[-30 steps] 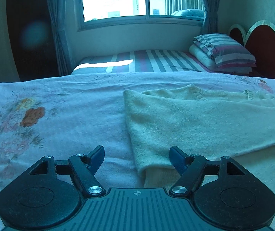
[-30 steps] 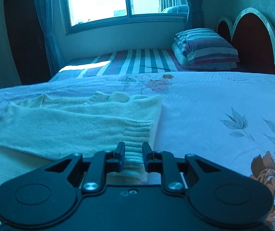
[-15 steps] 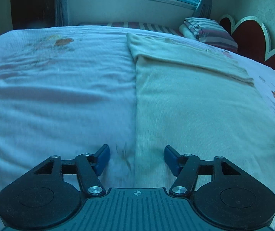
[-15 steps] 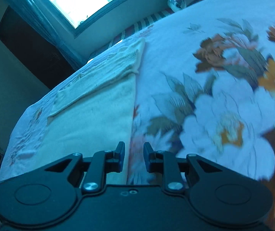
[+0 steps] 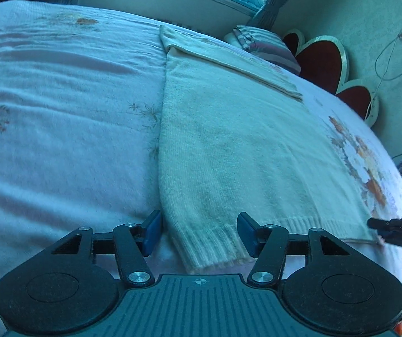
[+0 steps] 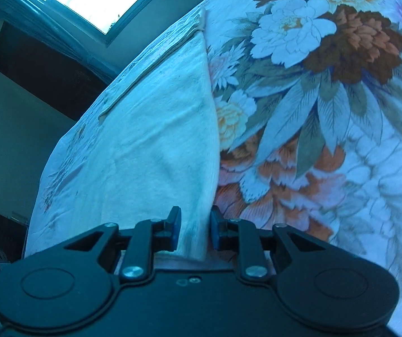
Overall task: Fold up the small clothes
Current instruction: 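Grasp the sweater hem with both grippers, then lift the hem and fold it toward the collar with both grippers, then open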
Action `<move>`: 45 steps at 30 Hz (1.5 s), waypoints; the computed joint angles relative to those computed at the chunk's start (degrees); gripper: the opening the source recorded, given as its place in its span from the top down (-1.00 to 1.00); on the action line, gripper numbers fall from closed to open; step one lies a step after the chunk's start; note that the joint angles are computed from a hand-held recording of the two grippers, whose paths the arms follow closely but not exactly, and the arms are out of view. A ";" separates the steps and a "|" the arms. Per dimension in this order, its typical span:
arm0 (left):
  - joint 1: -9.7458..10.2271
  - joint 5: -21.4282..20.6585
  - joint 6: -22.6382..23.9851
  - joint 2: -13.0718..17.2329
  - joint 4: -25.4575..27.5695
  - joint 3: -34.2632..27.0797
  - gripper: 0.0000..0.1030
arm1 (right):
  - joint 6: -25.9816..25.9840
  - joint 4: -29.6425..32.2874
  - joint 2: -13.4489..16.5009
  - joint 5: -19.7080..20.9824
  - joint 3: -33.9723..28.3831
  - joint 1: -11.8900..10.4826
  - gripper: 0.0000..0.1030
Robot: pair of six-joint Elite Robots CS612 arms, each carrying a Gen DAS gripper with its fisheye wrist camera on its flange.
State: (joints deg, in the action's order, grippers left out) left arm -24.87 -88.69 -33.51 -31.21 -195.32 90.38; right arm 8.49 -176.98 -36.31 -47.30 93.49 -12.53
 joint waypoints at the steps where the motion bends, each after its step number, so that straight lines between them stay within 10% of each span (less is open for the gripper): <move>1: 0.41 -2.27 -1.43 0.30 -1.34 0.12 0.19 | 0.60 0.00 0.06 0.97 0.18 -0.05 0.57; 15: 0.95 -3.39 -5.86 2.22 -4.95 -1.01 0.29 | 2.25 -1.43 0.00 -1.94 0.35 0.99 0.64; 17: 0.81 -2.41 -4.78 1.96 -3.53 -0.94 0.80 | 2.61 -1.50 -0.02 -2.10 0.44 0.92 0.72; 19: 0.98 -2.73 -4.98 2.14 -4.41 -0.77 0.89 | 2.00 -1.93 -0.06 -2.33 0.69 0.93 0.87; 45: 1.28 -2.76 -7.81 2.75 -16.78 1.74 0.93 | -0.89 -8.44 -1.58 -1.85 2.15 0.25 0.90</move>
State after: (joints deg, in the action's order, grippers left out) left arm -23.58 -91.45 -41.32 -28.46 -212.10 92.12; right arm 7.60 -185.42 -37.89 -49.15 95.64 -12.28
